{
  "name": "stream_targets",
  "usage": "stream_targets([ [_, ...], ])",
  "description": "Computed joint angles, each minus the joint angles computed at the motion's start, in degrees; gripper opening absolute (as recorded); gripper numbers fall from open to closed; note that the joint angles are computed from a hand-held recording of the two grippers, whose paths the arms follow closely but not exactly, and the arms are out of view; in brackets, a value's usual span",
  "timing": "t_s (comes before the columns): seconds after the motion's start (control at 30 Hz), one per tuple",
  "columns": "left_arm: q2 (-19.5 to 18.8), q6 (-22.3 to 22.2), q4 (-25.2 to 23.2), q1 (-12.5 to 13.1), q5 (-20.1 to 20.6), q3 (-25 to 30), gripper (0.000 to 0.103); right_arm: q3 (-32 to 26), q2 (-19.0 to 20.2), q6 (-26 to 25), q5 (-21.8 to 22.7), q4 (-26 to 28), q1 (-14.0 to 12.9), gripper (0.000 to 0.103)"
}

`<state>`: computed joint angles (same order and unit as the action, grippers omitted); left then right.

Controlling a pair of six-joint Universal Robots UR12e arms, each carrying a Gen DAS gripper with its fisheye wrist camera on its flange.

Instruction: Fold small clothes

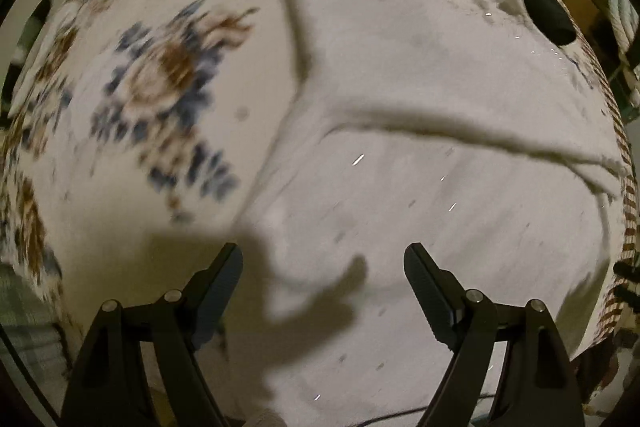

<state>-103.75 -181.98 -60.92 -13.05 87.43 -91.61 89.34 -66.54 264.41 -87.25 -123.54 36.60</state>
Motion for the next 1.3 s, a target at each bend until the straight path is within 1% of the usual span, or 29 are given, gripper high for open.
stream_targets([
  [0.1, 2.55, -2.27, 0.96, 0.84, 1.26, -3.49, 0.082, 3.19, -1.32, -0.29, 0.92, -2.3, 1.26, 0.087],
  [0.17, 4.26, -3.81, 1.82, 1.09, 3.42, -6.08, 0.082, 4.53, -1.9, -0.84, 1.69, -2.54, 1.92, 0.087],
  [0.23, 5.22, -5.12, 0.79, 1.38, 4.45, -7.49, 0.082, 6.66, -2.72, -0.48, 2.71, -4.32, 2.7, 0.087],
  [0.33, 6.66, -6.33, -0.88, 2.06, 4.54, -9.79, 0.082, 9.04, -3.22, 0.44, 4.51, -6.37, 3.67, 0.087],
  [0.43, 7.62, -6.68, -2.01, 2.69, 3.63, -11.94, 0.082, 11.4, -3.28, 2.09, 6.86, -10.58, 4.23, 0.087],
  [0.5, 8.38, -6.7, -2.51, 3.18, 2.14, -13.52, 0.082, 12.56, -3.03, 2.89, 8.03, -13.37, 4.64, 0.087],
  [0.57, 8.85, -6.68, -3.24, 3.38, 1.01, -14.73, 0.082, 12.34, -2.04, 2.91, 8.71, -14.42, 4.97, 0.087],
  [0.63, 9.14, -6.52, -3.93, 3.7, -1.02, -15.66, 0.082, 12.26, -1.9, 2.03, 8.03, -14.19, 5.39, 0.087],
  [0.67, 9.48, -6.52, -3.69, 3.9, -2.41, -16.46, 0.082, 11.87, -1.56, 1.68, 7.77, -14.07, 5.46, 0.087],
  [0.73, 10.28, -6.59, -2.15, 4.02, -3.89, -17.76, 0.082, 11.88, -1.46, 1.96, 7.67, -14.6, 5.87, 0.087],
  [0.77, 10.66, -6.57, -1.59, 4.05, -4.35, -18.24, 0.072, 12.23, -1.61, 2.31, 7.81, -15.37, 6.0, 0.083],
  [0.8, 11.13, -6.48, -0.85, 4.11, -5.04, -18.82, 0.063, 12.44, -1.77, 2.37, 7.87, -15.52, 6.11, 0.076],
  [0.83, 11.57, -6.36, -0.31, 4.11, -5.16, -19.28, 0.05, 12.67, -2.01, 2.07, 7.88, -15.33, 6.23, 0.072],
  [0.87, 11.96, -6.03, 0.42, 4.04, -5.43, -19.69, 0.039, 12.9, -2.26, 1.78, 7.91, -15.12, 6.41, 0.065],
  [0.9, 12.14, -5.9, 0.79, 3.84, -5.47, -19.89, 0.031, 13.34, -2.61, 1.92, 7.95, -15.51, 6.56, 0.054],
  [0.93, 12.43, -5.8, 1.13, 3.71, -5.56, -20.17, 0.018, 13.52, -2.67, 2.28, 8.21, -15.87, 6.64, 0.048],
  [0.97, 12.91, -5.82, 1.45, 3.72, -6.15, -20.55, 0.011, 13.41, -2.62, 2.71, 8.59, -15.97, 6.84, 0.032],
  [1.0, 13.12, -5.96, 1.68, 3.63, -6.21, -20.68, 0.011, 13.87, -2.73, 3.14, 9.22, -17.06, 6.99, 0.018],
  [1.03, 13.43, -6.19, 2.14, 3.48, -6.17, -20.84, 0.009, 14.27, -2.99, 3.26, 9.63, -17.62, 6.87, 0.013],
  [1.07, 14.34, -6.33, 2.59, 3.81, -6.6, -21.41, 0.009, 14.47, -3.15, 3.57, 9.71, -18.13, 7.1, 0.012],
  [1.13, 14.32, -7.89, 2.6, 3.73, -7.27, -20.3, 0.009, 14.63, -3.65, 3.42, 9.1, -18.49, 7.48, 0.01],
  [1.3, 16.65, -10.59, 2.62, 5.54, -11.39, -19.12, 0.008, 16.03, -6.59, 4.28, 7.05, -21.7, 8.06, 0.007],
])
